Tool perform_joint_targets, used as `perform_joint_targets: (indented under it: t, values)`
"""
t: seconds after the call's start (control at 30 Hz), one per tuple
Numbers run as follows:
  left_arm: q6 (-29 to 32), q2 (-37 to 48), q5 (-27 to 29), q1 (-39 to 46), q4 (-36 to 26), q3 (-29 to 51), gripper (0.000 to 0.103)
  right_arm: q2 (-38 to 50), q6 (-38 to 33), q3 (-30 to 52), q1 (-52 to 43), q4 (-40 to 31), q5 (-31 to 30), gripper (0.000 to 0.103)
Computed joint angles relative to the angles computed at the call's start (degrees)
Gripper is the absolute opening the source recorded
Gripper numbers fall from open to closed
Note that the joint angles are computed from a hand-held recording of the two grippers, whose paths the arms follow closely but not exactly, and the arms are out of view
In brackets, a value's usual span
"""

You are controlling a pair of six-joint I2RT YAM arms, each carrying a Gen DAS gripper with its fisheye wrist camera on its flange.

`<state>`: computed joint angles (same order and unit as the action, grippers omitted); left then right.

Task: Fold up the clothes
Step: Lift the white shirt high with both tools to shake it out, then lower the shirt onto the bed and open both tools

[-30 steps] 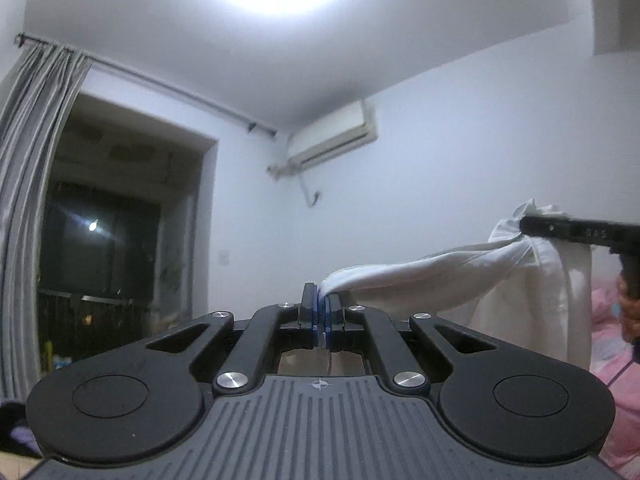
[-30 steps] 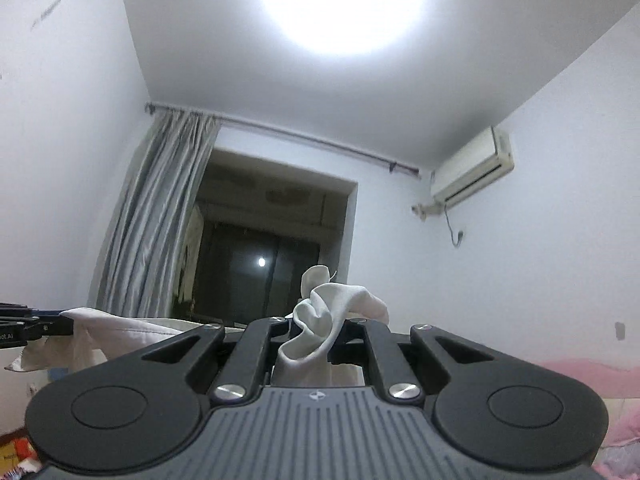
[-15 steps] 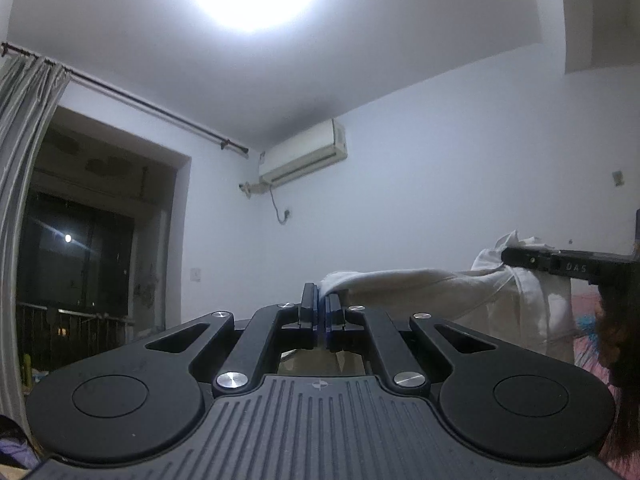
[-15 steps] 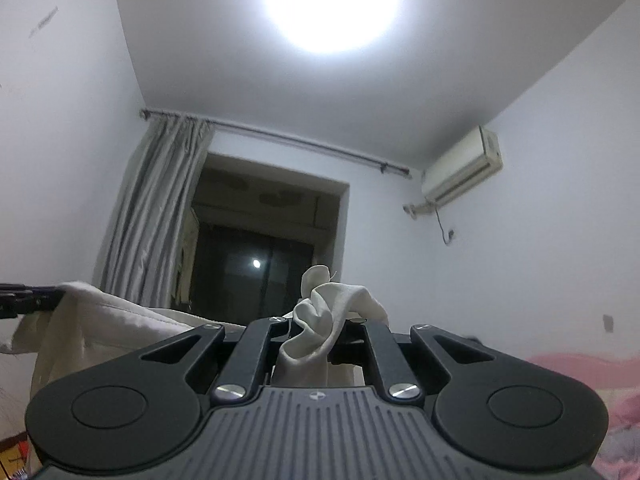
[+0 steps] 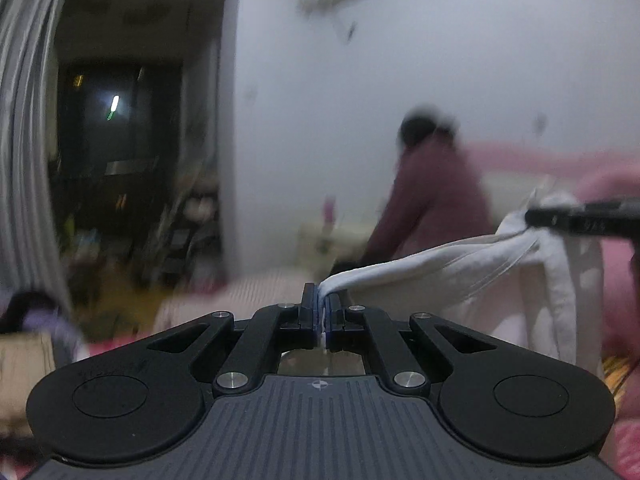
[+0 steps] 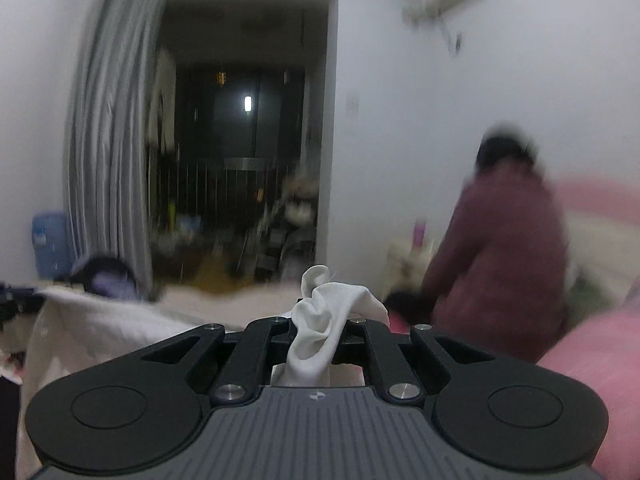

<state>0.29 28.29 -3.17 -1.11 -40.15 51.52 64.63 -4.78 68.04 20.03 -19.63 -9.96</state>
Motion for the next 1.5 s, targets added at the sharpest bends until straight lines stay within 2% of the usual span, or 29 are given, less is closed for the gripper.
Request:
perform_joint_targets:
  t: [0.07,0.2,0.33,0.43,0.6,0.7,0.8,0.87,0.9,0.93,0.97,1.0,1.03,1.07,1.1,1.17,1.3,1.37,1.4,1.43,1.5]
  values:
    - [0.9,5.14,3.34,5.33,6.28,-6.64,0.002,9.5,0.35,-0.74,2.23,5.26,2.25,0.008]
    - [2.05,18.05,3.35,9.39,19.88,-16.39,0.002,27.53,0.42,-0.01,5.28,13.59,5.28,0.008]
    - [4.97,33.84,1.33,12.08,32.71,-18.73,0.002,41.98,-2.22,3.01,8.23,19.47,8.53,0.008]
    - [4.43,40.13,0.6,13.43,38.2,-21.64,0.002,50.4,-2.32,7.86,9.44,19.37,8.98,0.008]
    - [2.98,48.28,-1.85,12.7,48.16,-23.29,0.002,57.88,-2.58,14.99,8.78,18.24,7.59,0.008]
    - [4.22,52.5,-2.92,12.43,52.23,-22.74,0.002,61.93,-1.64,19.38,9.12,17.45,7.71,0.008]
    - [6.17,60.43,-1.45,13.61,52.91,-19.8,0.006,67.83,0.11,27.52,8.46,10.42,5.58,0.012]
    - [6.25,60.75,1.5,15.4,53.27,-19.89,0.006,70.39,2.47,30.98,7.07,7.64,2.06,0.016]
    - [6.21,60.61,3.1,16.37,53.45,-20.06,0.007,70.73,4.22,31.9,5.99,6.76,-0.77,0.021]
    - [6.21,60.28,4.76,17.43,52.72,-19.81,0.008,71.11,5.97,32.88,4.91,5.89,-3.6,0.031]
    - [5.92,59.89,6.81,18.75,51.09,-19.11,0.011,71.48,7.94,33.86,3.79,5.05,-6.55,0.04]
    - [5.31,59.5,7.97,19.69,49.25,-18.2,0.019,71.58,10.96,34.46,2.44,4.57,-10.01,0.053]
    - [4.63,59.14,8.84,20.48,47.43,-17.24,0.024,71.41,14.27,34.36,1.2,5.12,-12.95,0.06]
    - [3.89,58.72,9.21,20.87,46.9,-16.79,0.035,71.43,17.52,34.35,0.07,5.84,-15.6,0.062]
    - [3.12,58.28,9.41,21.13,46.77,-16.48,0.041,71.47,20.87,34.36,-1.05,6.67,-18.2,0.064]
    - [1.57,57.46,9.79,21.63,46.53,-15.84,0.043,71.31,27.24,33.87,-2.88,8.93,-21.62,0.066]
    - [-4.36,56.4,8.98,21.68,46.58,-15.16,0.043,66.11,32.16,26.6,-4.64,17.24,-20.89,0.065]
    - [-5.24,54.12,8.65,21.34,47.21,-16.4,0.043,61.96,30.68,22.01,-5.06,20.12,-21.95,0.059]
    - [-5.25,53.06,9.2,21.3,46.95,-16.82,0.043,60.11,28.32,20.71,-4.99,19.29,-24.01,0.052]
    - [-5.16,52.05,9.95,21.3,46.52,-17.17,0.043,58.44,25.76,19.82,-4.8,17.96,-25.98,0.051]
    - [-4.43,50.6,10.83,20.93,44.66,-17.38,0.043,57.19,18.41,21.39,-2.77,10.57,-27.98,0.048]
